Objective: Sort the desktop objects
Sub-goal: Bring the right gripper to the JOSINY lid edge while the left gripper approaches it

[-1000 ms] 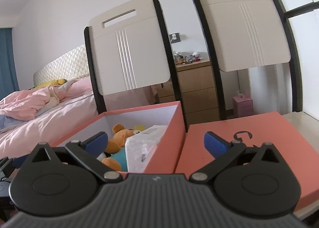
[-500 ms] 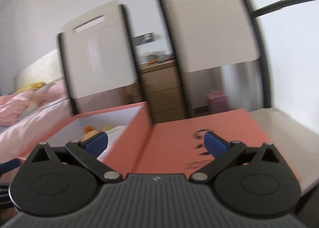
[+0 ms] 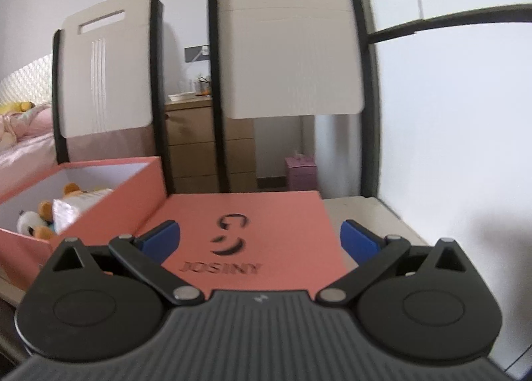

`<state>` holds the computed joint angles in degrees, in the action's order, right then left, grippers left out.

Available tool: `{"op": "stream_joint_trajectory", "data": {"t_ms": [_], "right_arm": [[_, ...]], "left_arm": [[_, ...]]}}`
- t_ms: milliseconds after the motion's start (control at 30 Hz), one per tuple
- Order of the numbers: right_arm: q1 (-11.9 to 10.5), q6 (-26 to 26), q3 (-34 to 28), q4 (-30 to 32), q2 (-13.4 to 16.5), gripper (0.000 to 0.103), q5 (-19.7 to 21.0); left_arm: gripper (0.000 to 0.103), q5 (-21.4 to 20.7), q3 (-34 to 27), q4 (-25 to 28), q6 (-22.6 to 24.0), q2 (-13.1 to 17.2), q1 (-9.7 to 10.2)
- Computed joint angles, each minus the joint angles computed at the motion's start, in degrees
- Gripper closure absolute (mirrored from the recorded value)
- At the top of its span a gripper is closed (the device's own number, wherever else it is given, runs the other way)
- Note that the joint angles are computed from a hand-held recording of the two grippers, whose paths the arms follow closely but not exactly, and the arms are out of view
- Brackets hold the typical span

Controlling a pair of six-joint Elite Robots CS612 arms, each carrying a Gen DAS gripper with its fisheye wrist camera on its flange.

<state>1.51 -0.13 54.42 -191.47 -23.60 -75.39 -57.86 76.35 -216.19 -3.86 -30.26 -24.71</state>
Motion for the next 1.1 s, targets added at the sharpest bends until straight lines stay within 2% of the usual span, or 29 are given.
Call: {"op": "stream_joint_trajectory", "data": {"t_ms": [167, 300, 467, 700, 900, 1100], "right_arm": [[-1.0, 0.4, -0.7, -0.7, 1.4, 0.0, 0.7], [-1.6, 1.2, -0.5, 1.2, 1.8, 0.0, 0.7], [-2.3, 7.4, -1.6, 5.1, 2.4, 0.0, 1.2], [-2.1, 2.4, -1.6, 3.4, 2.9, 0.0, 1.7], [-2.2, 5.7, -1.8, 5.7, 2.9, 0.0, 1.3], [-2.3, 4.6, -1.3, 5.3, 2.8, 0.0, 1.6]], "left_arm": [[0.0, -2.4, -0.5, -0.1, 2.0, 0.7, -0.33], [0.0, -3.9, -1.4, 1.6, 3.7, 1.5, -0.66], [0.0, -4.8, -2.1, 2.8, 5.2, 2.3, -0.99], [0.0, -6.1, -2.1, 4.0, 5.9, 2.6, -1.29], [0.0, -7.5, -1.9, 5.6, 4.2, 2.6, -1.28], [0.0, -9.1, -2.6, 9.2, 1.9, 2.9, -1.13]]}}
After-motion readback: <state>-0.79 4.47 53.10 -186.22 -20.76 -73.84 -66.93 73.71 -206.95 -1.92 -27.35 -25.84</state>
